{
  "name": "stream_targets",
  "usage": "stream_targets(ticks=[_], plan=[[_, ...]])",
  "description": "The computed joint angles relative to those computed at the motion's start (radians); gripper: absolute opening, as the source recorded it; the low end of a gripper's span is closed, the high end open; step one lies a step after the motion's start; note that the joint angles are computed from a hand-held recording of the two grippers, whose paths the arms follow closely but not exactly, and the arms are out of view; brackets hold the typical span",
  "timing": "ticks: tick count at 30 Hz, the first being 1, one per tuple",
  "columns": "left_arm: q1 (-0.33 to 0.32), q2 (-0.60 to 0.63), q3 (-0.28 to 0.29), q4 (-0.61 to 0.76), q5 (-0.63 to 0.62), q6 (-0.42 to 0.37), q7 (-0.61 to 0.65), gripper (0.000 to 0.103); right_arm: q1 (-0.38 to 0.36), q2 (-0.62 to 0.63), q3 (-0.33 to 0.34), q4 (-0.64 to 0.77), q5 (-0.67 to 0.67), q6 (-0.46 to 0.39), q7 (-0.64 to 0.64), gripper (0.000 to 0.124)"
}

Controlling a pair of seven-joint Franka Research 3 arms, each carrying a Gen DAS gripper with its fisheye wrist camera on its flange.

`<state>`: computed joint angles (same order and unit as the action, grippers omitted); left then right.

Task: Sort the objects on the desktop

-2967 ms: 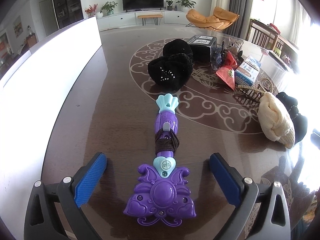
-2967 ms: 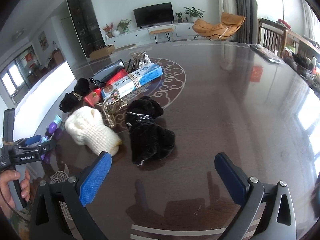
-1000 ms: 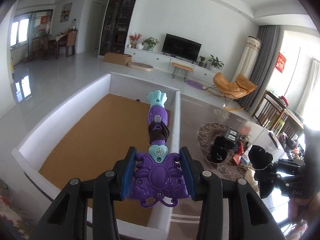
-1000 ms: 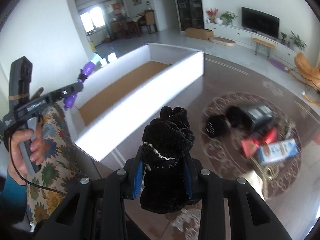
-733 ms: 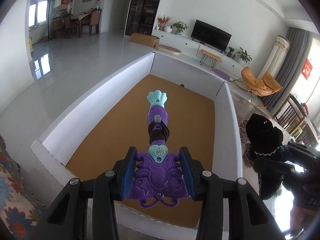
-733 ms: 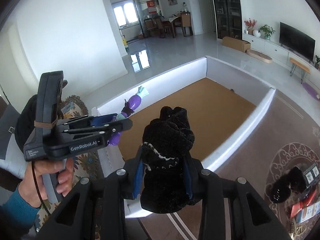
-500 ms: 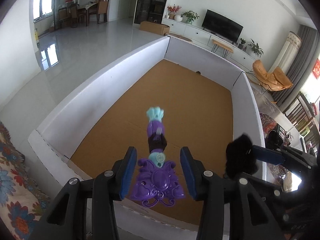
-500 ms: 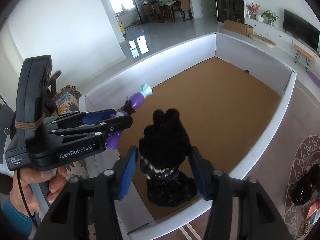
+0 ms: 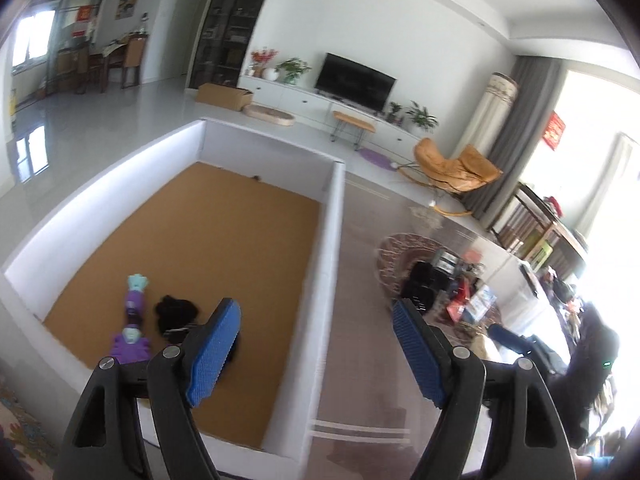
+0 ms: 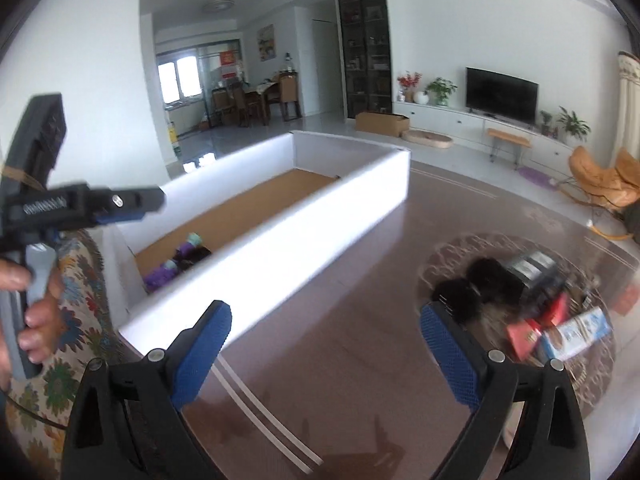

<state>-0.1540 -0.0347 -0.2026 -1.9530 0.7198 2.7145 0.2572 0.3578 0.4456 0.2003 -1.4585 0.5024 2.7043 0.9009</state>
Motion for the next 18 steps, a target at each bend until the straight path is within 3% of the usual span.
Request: stream_targets(ticks=[3, 4, 7, 10, 15, 18], plan=[[-0.045, 0.103, -0.026, 0.114, -0.007, 0.042, 0.057, 0.085, -0.003, -0.105, -0.107, -0.195, -0.078, 0.047, 0.133, 0.096], [-0.063, 0.145, -0.028, 0.153, -0.017, 0.048, 0.078, 0.093, -0.007, -0.132, -0.137, -0.245, -0.114, 0.051, 0.185, 0.096], [-0.126, 0.273, -0.023, 0.274, -0.052, 0.007, 0.123, 0.096, -0.020, -0.142, -0.199, -0.286, -0.247, 0.000, 0.316, 0.096], [-0.167, 0.399, -0.018, 0.384, -0.129, -0.054, 0.191, 0.096, -0.050, -0.110, -0.201, -0.252, -0.312, -0.078, 0.361, 0.096], [-0.234, 0.541, 0.016, 0.538, -0.207, -0.200, 0.298, 0.096, -0.077, -0.063, -0.179, -0.216, -0.335, -0.102, 0.367, 0.098], [-0.254, 0.595, 0.038, 0.620, -0.228, -0.269, 0.356, 0.096, -0.069, 0.017, -0.183, -0.103, -0.361, -0.133, 0.397, 0.103]])
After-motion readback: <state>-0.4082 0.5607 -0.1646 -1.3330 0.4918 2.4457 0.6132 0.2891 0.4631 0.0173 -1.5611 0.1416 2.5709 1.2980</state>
